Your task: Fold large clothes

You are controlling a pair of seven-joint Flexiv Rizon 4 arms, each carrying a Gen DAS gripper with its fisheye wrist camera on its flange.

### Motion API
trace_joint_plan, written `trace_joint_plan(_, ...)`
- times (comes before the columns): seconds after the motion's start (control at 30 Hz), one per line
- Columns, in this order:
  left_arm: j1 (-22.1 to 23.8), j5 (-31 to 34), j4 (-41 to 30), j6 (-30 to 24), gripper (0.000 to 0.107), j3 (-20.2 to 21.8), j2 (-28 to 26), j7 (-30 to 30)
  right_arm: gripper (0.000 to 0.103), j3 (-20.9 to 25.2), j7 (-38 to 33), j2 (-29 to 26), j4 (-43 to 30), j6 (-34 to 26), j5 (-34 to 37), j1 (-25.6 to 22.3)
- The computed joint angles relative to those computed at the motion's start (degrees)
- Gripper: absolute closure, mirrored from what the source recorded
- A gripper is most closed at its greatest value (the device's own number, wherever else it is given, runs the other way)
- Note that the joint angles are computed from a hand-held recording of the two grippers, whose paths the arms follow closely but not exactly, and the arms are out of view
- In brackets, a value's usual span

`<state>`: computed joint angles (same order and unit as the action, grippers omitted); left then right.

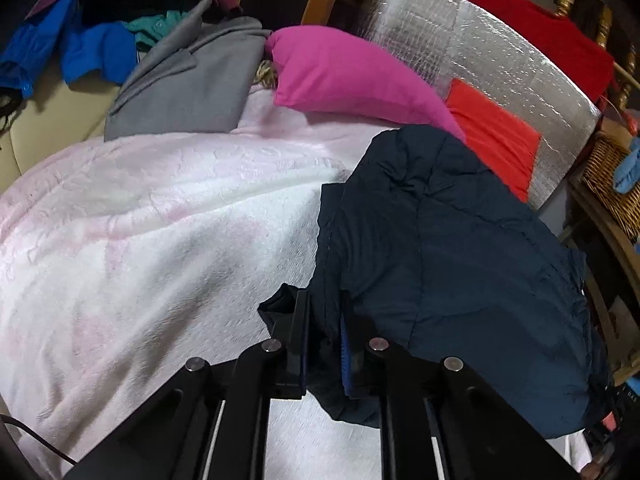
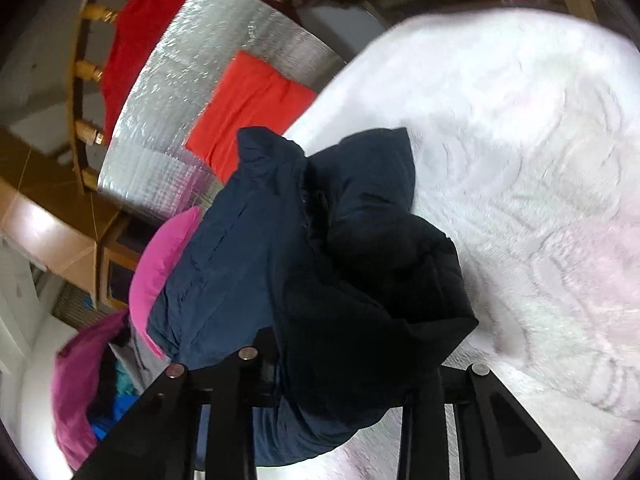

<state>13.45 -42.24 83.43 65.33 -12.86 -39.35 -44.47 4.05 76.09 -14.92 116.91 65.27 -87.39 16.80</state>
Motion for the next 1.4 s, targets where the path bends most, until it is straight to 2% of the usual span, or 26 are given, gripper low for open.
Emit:
trace_joint_plan(0.07,1.25,-0.86,2.83,-0.4,0.094,-0.62,2.09,2.18,0.071,0.84,-4.29,0.63,0.25,-1.76,3.48,0.89)
trace_joint_plan(0.13,2.22,-1.82,4.77,-2.49,0.094,-0.42,3.83,3.46,0.071,1.37,-5.59,1.94,1.67,-1.47,5.2,1.2)
trace_joint_plan(0.3,2.69,-3.96,8.25,-4.75,0.093,1.35,6.5,7.59,0.07,2.07,-9.21,4.77,4.93,2.87,7.51,0.66)
trace_joint_plan(0.37,1.77,-2.3,7.54,-6.0,0.089,3.32,6.12,6.67,0.066,2.75,-12.35,5.26,5.77,3.84,10.29,0.84)
trace_joint_plan(0.4,1.49,-1.49,6.9,-6.89,0.083,4.19,5.8,5.44,0.063,2.89,-13.01,5.39,6.12,4.27,11.35,1.02)
trace_joint_plan(0.43,1.18,-0.19,5.54,-8.65,0.076,5.21,5.15,3.41,0.053,3.04,-13.42,5.53,6.52,4.56,12.62,1.22)
trace_joint_plan(0.47,0.76,1.36,3.74,-10.5,0.073,6.56,4.37,0.14,0.046,3.16,-13.5,5.8,6.95,4.48,13.95,1.47)
trace_joint_plan(0.5,0.97,1.34,3.28,-10.84,0.069,6.65,4.18,-1.29,0.032,3.07,-13.11,5.85,7.04,4.39,14.59,1.73)
trace_joint_plan(0.53,1.34,1.13,2.99,-11.27,0.065,6.53,4.14,-2.25,0.026,3.11,-11.7,6.44,7.53,4.17,15.0,2.0)
trace_joint_plan(0.57,1.55,1.31,2.36,-11.64,0.064,6.55,3.91,-3.0,0.026,2.9,-9.6,7.08,7.96,4.31,13.74,2.12)
trace_joint_plan(0.63,1.63,1.17,2.78,-8.98,0.063,6.35,4.19,-2.95,0.026,3.64,-10.02,8.21,8.58,3.93,14.54,2.33)
trace_joint_plan(0.7,1.63,-0.06,4.67,-1.81,0.062,5.07,5.09,-0.06,0.026,5.14,-15.6,9.13,8.65,1.71,20.22,3.16)
trace_joint_plan(0.77,2.41,-2.83,7.21,5.17,0.057,2.27,6.21,4.1,0.026,6.72,-21.83,10.5,8.31,-1.38,25.27,4.44)
trace_joint_plan(0.8,2.83,-4.12,7.54,8.0,0.051,0.77,6.06,6.11,0.026,7.61,-26.28,11.24,7.56,-4.13,28.5,5.26)
trace_joint_plan(0.83,3.42,-5.69,8.4,10.83,0.046,-1.22,6.35,8.59,0.026,8.02,-28.55,12.05,7.2,-6.16,29.11,5.86)
trace_joint_plan(0.9,4.6,-8.62,9.95,14.58,0.045,-5.55,6.82,14.04,0.026,8.62,-33.87,12.64,5.23,-11.16,30.33,6.9)
trace_joint_plan(0.93,4.58,-9.07,10.26,15.01,0.043,-6.23,6.88,15.19,0.026,8.71,-38.18,12.08,3.0,-14.35,31.42,7.47)
trace_joint_plan(1.0,2.75,-7.31,10.02,13.98,0.042,-4.99,6.5,14.91,0.026,7.94,-44.83,10.34,-0.6,-16.24,33.36,7.64)
trace_joint_plan(1.03,1.22,-5.39,9.45,12.92,0.042,-3.2,6.09,13.51,0.026,6.69,-48.35,8.36,-2.96,-14.55,34.1,7.0)
trace_joint_plan(1.07,-1.5,-1.43,8.0,11.34,0.042,0.45,5.05,10.0,0.026,5.83,-50.76,7.08,-4.31,-13.26,34.77,6.58)
trace_joint_plan(1.13,-4.35,4.04,5.73,8.95,0.042,4.73,3.43,4.92,0.026,4.03,-57.84,2.78,-9.3,-13.37,37.95,6.09)
trace_joint_plan(1.17,-6.02,8.07,3.43,6.04,0.042,7.53,2.06,1.47,0.026,3.27,-61.41,0.54,-12.06,-13.83,39.82,6.0)
trace_joint_plan(1.2,-6.59,9.73,3.0,5.35,0.042,8.47,1.78,0.17,0.026,2.39,-64.71,-1.72,-14.6,-13.57,41.67,5.66)
trace_joint_plan(1.4,-5.88,15.56,-2.32,4.26,0.039,8.47,-1.61,-5.6,0.026,-1.66,-78.21,-16.53,-30.83,-16.91,54.45,4.26)
